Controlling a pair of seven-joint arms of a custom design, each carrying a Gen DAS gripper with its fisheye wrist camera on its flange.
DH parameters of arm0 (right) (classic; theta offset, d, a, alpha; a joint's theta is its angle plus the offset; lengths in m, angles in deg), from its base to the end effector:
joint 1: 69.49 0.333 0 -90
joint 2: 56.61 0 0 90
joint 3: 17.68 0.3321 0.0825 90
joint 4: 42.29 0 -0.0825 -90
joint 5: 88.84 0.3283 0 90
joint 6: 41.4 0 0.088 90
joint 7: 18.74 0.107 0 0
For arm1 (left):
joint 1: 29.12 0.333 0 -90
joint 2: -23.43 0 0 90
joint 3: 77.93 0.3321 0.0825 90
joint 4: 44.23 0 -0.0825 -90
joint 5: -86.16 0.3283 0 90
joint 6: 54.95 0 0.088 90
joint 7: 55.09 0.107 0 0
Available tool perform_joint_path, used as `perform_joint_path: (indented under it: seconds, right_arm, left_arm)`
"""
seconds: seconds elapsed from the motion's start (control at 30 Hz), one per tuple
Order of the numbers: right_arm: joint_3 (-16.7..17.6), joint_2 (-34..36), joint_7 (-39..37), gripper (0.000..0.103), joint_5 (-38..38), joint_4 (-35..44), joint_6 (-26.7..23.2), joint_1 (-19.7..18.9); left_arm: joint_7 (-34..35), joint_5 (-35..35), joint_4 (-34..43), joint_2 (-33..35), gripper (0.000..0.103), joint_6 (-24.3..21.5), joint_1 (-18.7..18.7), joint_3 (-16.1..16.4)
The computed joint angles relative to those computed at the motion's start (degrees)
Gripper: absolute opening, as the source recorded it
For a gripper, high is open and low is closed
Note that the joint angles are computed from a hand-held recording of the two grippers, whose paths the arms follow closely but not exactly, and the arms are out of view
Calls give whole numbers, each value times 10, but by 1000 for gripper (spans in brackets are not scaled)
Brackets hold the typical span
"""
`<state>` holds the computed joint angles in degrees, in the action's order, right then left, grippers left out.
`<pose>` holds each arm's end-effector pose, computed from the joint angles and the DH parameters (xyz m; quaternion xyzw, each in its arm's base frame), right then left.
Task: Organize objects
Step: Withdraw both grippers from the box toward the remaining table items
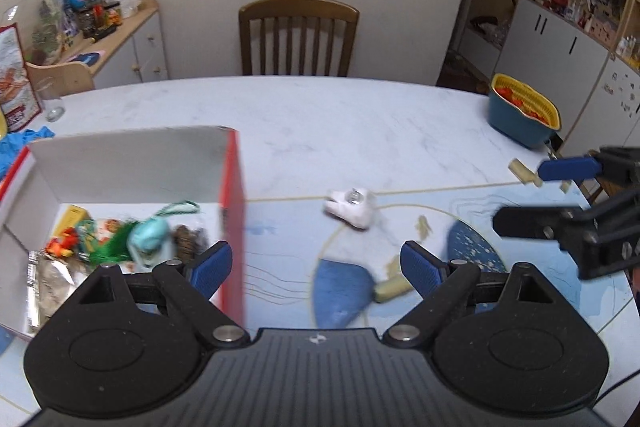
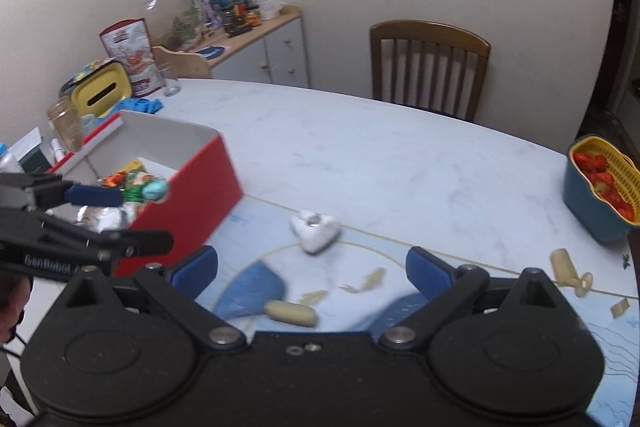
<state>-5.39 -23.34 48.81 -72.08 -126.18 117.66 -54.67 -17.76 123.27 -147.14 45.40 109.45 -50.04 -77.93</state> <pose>0.6601 0.2777 0.4716 -0.8062 0.4509 -0.1331 0.3591 0.5920 -0.2625 0.4542 -0.6531 0.6609 -0.2909 0.2280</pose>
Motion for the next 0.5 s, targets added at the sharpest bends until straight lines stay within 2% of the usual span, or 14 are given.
perform_joint_path:
  seconds: [0.33,0.5]
  right_arm:
    - [-12,62,-16,100,-11,93,-62,-15]
    - [-13,108,-34,100,-16,164,-113,-15]
  left_arm:
    - [-15,0,92,79,91,-54,-56,1]
    - [-30,2,145,128,91,-89,-83,9]
